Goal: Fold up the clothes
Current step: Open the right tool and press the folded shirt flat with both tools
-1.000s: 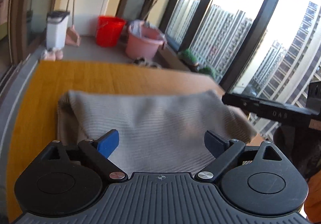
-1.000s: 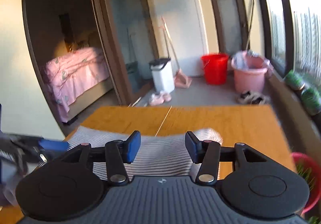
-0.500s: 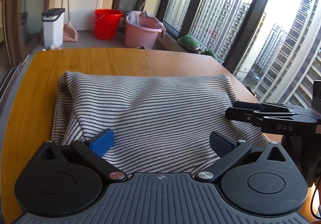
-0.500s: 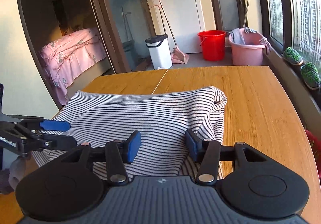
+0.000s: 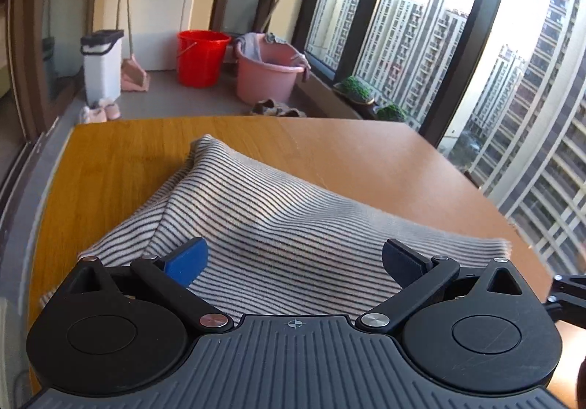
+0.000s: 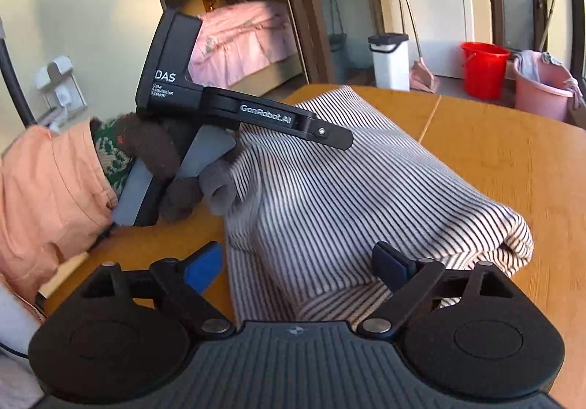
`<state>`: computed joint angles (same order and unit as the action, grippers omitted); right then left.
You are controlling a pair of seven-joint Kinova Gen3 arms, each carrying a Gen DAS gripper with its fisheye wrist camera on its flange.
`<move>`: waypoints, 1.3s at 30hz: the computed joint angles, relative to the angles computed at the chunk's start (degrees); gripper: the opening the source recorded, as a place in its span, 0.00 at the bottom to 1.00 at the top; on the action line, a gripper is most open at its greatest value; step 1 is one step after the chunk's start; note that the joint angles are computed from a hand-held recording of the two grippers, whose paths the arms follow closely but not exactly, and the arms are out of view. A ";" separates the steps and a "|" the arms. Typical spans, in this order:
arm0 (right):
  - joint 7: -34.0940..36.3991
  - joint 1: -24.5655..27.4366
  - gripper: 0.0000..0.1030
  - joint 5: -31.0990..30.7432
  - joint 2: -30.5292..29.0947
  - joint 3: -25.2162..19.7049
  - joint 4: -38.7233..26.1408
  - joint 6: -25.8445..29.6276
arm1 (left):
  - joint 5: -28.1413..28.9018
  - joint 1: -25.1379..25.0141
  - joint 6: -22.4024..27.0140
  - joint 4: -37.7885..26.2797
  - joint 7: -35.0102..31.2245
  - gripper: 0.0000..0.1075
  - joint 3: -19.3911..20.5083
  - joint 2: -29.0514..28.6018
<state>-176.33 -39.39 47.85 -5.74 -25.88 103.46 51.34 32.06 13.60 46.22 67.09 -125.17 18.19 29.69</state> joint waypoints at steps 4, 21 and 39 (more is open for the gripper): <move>-3.45 1.47 1.00 6.67 -1.71 -1.70 -0.08 5.38 | 7.28 -6.52 5.62 4.33 -4.91 0.96 2.80 -2.61; -3.34 4.84 1.00 -0.43 -1.46 0.15 5.56 1.20 | 10.24 -3.42 8.17 1.12 -5.86 0.96 -0.04 2.25; -14.29 -6.33 1.00 5.29 3.22 0.40 2.89 8.46 | 9.56 -3.20 9.33 3.80 -9.57 0.96 2.48 -0.78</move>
<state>-190.62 -45.72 53.13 -2.51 -25.48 106.35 59.80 41.62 10.41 55.55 70.90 -134.75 20.67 28.92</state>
